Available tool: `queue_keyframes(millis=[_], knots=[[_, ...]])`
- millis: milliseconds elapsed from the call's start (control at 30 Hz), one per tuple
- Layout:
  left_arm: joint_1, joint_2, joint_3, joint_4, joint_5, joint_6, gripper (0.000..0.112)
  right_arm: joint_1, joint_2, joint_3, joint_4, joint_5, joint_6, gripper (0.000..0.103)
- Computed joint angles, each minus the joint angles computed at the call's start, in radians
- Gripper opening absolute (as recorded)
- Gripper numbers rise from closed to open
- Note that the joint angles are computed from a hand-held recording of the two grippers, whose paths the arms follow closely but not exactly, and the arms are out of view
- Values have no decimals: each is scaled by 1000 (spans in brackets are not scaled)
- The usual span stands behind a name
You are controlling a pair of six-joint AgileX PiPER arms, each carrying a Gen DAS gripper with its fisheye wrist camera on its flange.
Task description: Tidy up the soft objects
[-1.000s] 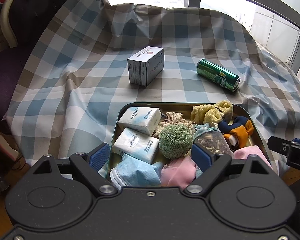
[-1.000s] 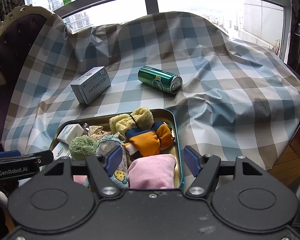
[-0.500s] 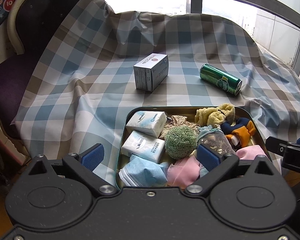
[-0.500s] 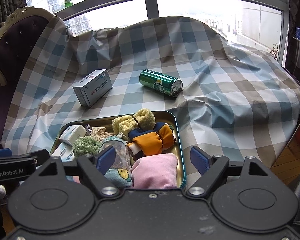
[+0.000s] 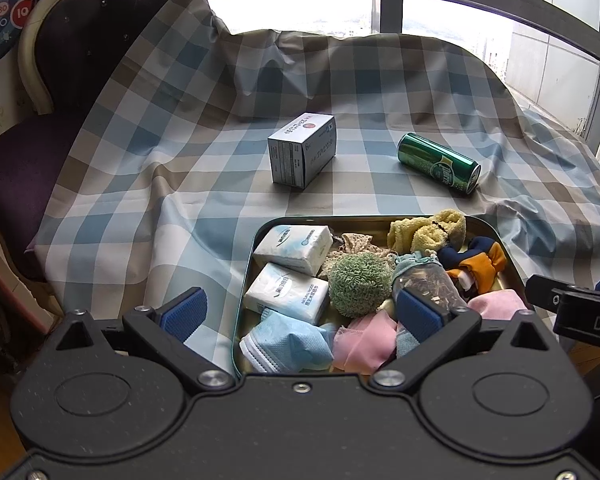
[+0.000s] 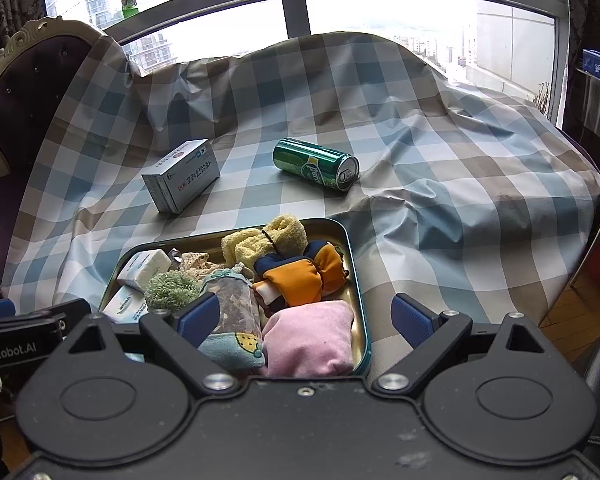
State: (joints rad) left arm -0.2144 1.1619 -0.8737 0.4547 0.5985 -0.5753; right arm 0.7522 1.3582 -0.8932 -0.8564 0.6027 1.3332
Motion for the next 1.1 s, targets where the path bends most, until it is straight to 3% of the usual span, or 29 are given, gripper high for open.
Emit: queue_keyframes(millis=[1100], knots=[[8, 39, -13, -12, 25, 2, 99, -27, 24, -22, 82, -1, -78, 94]])
